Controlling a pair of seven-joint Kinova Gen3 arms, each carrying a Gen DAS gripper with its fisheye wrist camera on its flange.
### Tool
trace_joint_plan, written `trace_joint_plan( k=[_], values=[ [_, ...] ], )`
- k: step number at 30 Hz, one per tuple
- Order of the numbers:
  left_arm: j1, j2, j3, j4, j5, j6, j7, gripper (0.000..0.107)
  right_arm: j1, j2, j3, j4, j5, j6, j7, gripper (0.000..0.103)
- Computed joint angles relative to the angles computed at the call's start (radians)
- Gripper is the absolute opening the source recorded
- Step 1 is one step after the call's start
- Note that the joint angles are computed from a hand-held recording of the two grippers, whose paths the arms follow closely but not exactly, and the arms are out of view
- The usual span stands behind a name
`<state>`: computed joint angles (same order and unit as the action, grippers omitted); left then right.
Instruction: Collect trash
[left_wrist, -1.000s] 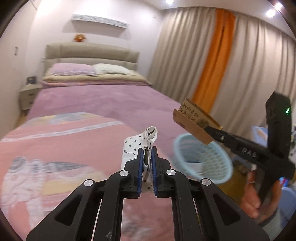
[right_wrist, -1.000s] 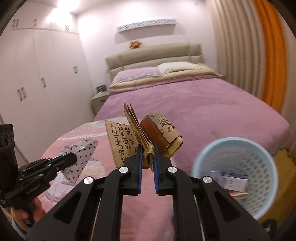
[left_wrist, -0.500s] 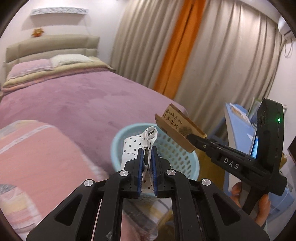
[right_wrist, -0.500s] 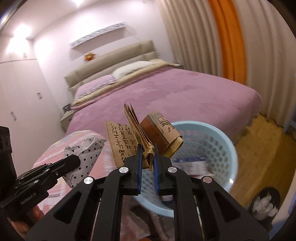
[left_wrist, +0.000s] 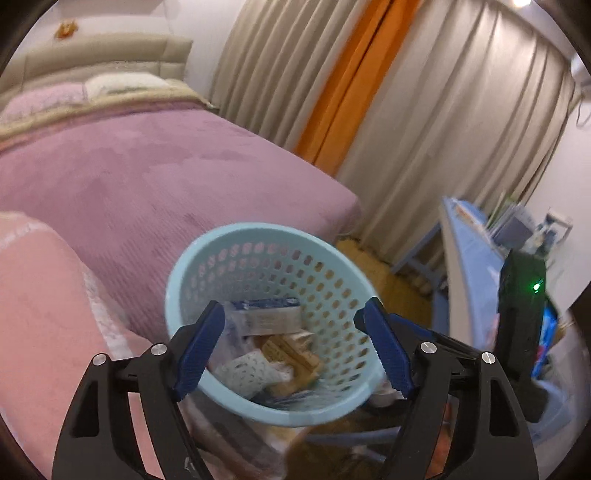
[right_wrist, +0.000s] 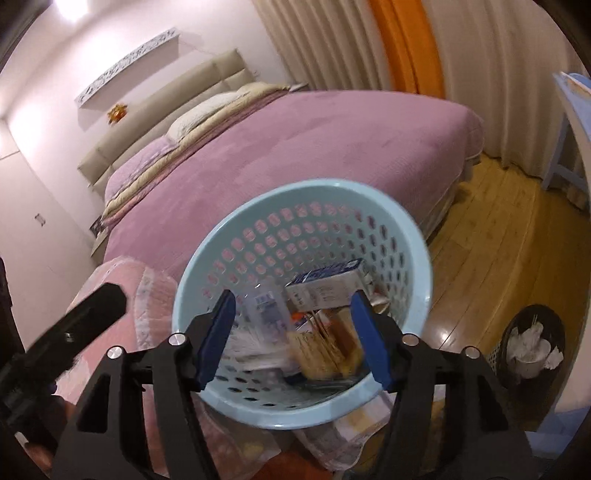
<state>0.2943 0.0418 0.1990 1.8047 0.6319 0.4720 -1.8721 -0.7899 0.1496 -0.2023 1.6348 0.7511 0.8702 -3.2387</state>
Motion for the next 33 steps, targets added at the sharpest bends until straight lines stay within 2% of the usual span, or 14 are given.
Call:
trace_joint_plan(
  k=[2, 6, 9, 11, 13, 17, 21, 25, 27, 29, 31, 33],
  values=[
    [0.016, -0.007, -0.021, 0.008, -0.018, 0.002, 0.013, 0.077, -0.013, 0.000, -0.003, -0.001, 0.016, 0.011, -0.011, 0.061],
    [0.014, -0.042, -0.009, 0.025, -0.102, 0.003, 0.091, 0.077, -0.038, -0.002, -0.015, 0.000, 0.069, 0.048, -0.031, 0.061],
    [0.013, -0.080, -0.027, 0.050, -0.095, 0.011, 0.084, 0.080, -0.051, 0.007, -0.022, -0.026, 0.078, 0.069, -0.011, 0.061],
    [0.050, -0.101, -0.071, 0.060, -0.104, 0.010, 0.098, 0.080, -0.070, 0.009, -0.028, -0.039, 0.088, 0.091, -0.010, 0.061],
    [0.047, -0.145, -0.075, 0.086, -0.141, 0.009, 0.145, 0.081, -0.092, 0.010, -0.036, -0.053, 0.104, 0.114, -0.005, 0.062],
    [-0.101, -0.232, 0.060, 0.121, -0.304, 0.041, 0.301, 0.082, -0.147, 0.026, -0.044, -0.097, 0.146, 0.190, 0.011, 0.062],
    [-0.091, -0.318, 0.052, 0.163, -0.464, 0.047, 0.464, 0.082, -0.206, 0.041, -0.055, -0.138, 0.199, 0.272, 0.019, 0.066],
    [-0.194, -0.441, 0.139, 0.225, -0.622, 0.023, 0.624, 0.082, -0.270, 0.075, -0.061, -0.199, 0.250, 0.360, 0.035, 0.068],
    [-0.222, -0.489, 0.155, 0.254, -0.665, 0.006, 0.673, 0.082, -0.350, 0.116, -0.029, -0.252, 0.297, 0.441, 0.081, 0.068],
    [-0.268, -0.536, 0.179, 0.287, -0.689, -0.022, 0.697, 0.085, -0.397, 0.153, -0.035, -0.288, 0.359, 0.515, 0.103, 0.068],
    [-0.355, -0.587, 0.243, 0.320, -0.735, -0.051, 0.739, 0.086, -0.451, 0.180, -0.016, -0.309, 0.403, 0.559, 0.089, 0.072],
    [-0.433, -0.634, 0.291, 0.356, -0.758, -0.091, 0.762, 0.086, -0.474, 0.183, -0.002, -0.301, 0.417, 0.562, 0.050, 0.074]
  ],
)
